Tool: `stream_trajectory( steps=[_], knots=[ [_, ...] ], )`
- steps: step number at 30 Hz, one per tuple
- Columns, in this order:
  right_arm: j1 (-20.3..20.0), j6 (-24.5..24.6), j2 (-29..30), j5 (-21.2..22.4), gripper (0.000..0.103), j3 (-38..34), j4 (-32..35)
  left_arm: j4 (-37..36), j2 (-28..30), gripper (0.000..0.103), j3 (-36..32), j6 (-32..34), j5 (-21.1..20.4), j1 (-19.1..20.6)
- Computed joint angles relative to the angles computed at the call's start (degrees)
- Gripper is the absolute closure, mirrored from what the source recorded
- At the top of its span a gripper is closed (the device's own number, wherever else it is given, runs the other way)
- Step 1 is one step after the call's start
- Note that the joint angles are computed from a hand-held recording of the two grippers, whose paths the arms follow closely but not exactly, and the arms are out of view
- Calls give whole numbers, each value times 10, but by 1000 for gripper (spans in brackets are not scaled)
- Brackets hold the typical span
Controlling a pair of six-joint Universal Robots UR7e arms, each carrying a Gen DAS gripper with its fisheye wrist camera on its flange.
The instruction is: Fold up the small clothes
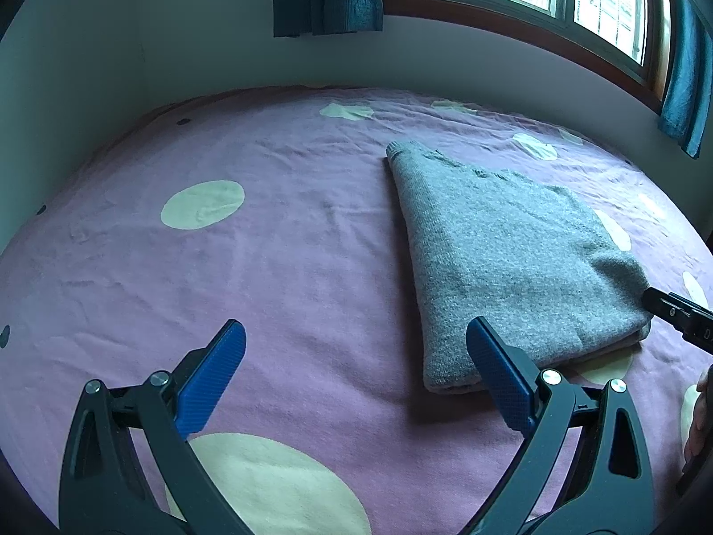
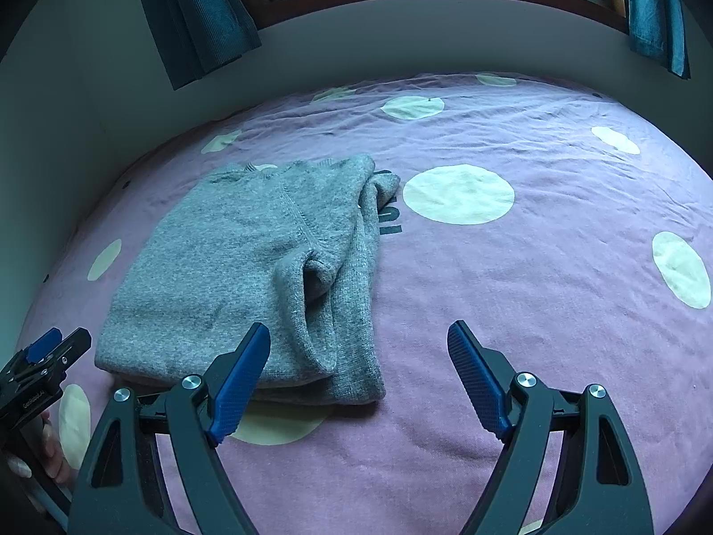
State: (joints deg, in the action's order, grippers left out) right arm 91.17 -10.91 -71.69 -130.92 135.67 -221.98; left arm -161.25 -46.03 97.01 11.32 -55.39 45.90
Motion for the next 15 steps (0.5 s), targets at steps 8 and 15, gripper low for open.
stream_trajectory(
  steps=[8,15],
  knots=[
    [4,4,4,-5,22,-1,-2,-3,1,4,-2,0,-2,1],
    [6,8,2,-6,22,-1,6,2,1,4,-1,-1,3,2]
  ],
)
